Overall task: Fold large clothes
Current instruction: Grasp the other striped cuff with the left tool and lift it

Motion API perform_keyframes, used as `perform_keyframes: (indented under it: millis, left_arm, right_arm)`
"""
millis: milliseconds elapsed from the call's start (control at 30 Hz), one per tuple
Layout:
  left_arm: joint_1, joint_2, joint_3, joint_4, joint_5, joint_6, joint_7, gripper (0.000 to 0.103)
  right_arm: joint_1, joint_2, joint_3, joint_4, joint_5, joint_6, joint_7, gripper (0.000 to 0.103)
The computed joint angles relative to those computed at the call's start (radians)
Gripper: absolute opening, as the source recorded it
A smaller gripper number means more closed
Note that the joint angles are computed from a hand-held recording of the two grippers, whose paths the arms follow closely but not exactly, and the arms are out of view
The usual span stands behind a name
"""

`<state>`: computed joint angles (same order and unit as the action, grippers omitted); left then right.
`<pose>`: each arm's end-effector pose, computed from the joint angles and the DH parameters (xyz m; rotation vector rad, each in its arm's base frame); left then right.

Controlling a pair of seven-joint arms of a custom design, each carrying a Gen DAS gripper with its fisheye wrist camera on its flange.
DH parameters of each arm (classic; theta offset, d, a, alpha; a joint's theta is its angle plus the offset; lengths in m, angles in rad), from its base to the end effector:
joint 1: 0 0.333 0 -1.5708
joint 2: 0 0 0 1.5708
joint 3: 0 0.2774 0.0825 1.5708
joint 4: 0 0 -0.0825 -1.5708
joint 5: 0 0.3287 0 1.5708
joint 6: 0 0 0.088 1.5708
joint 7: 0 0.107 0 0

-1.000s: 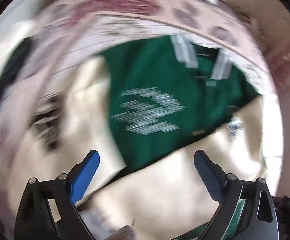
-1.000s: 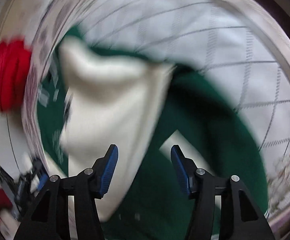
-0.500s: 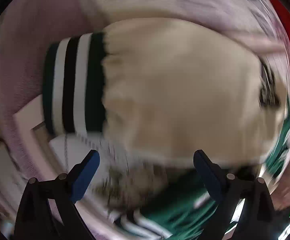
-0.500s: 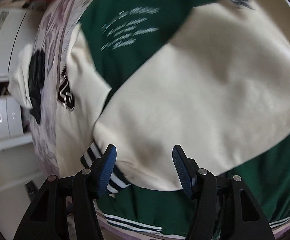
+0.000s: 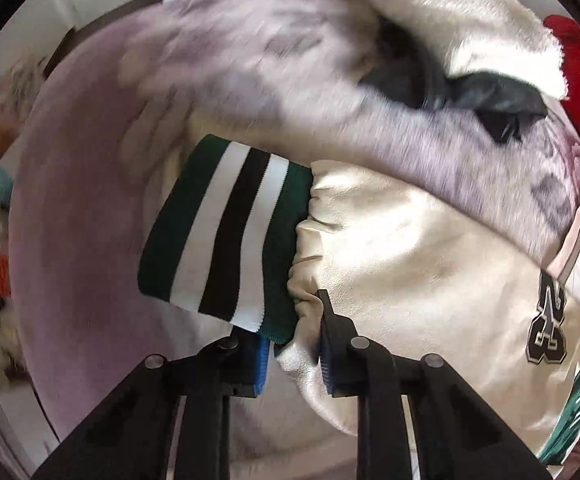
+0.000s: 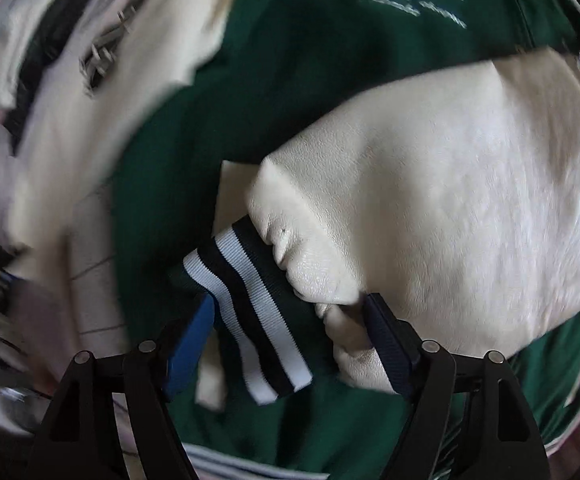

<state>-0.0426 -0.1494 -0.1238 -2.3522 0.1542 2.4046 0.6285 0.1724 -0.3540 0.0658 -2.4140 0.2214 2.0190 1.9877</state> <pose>0.4557 -0.0762 0.4043 -2.6628 1.2851 -0.2427 0.3802 0.1061 0.4303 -1.8534 2.4706 0.2701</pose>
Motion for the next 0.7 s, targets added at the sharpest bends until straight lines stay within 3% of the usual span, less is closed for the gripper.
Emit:
perform_keyframes:
  millis: [33,67,133,200,333,467,567,633,700]
  left_arm:
    - [0.006,0.021,0.005,0.027,0.012,0.004,0.017,0.017]
    - [0.011,0.046,0.011,0.072,0.017,-0.006,0.041,0.017]
    - [0.022,0.087,0.018,0.131,0.034,-0.010,0.076,0.017]
    - [0.028,0.131,0.019,0.188,0.033,-0.019,0.100,0.017]
    - [0.033,0.191,0.015,0.275,0.023,-0.051,0.131,0.017]
    - [0.036,0.207,0.014,0.300,0.008,-0.080,0.139,0.017]
    - [0.039,0.205,0.014,0.288,-0.006,-0.073,0.140,0.017]
    - [0.039,0.184,0.013,0.270,-0.011,-0.071,0.137,0.017]
    - [0.035,0.157,0.010,0.255,-0.011,-0.075,0.125,0.016]
  right_arm:
    - [-0.004,0.010,0.019,0.004,-0.036,0.006,0.028,0.047]
    - [-0.009,0.009,0.026,0.002,-0.055,0.016,0.065,0.042]
    - [-0.021,-0.017,0.013,-0.003,-0.041,0.029,0.121,0.020]
    - [-0.046,-0.056,0.003,-0.004,-0.040,0.054,0.183,0.015]
    - [-0.111,-0.075,-0.009,0.051,-0.052,0.162,0.305,0.014]
    - [-0.135,0.087,-0.008,0.213,-0.110,0.289,0.352,0.014]
    - [-0.113,0.259,-0.009,0.364,-0.156,0.339,0.386,0.014]
    - [-0.086,0.414,-0.031,0.507,-0.105,0.299,0.314,0.016]
    - [-0.097,0.492,-0.055,0.577,0.033,0.229,0.181,0.027]
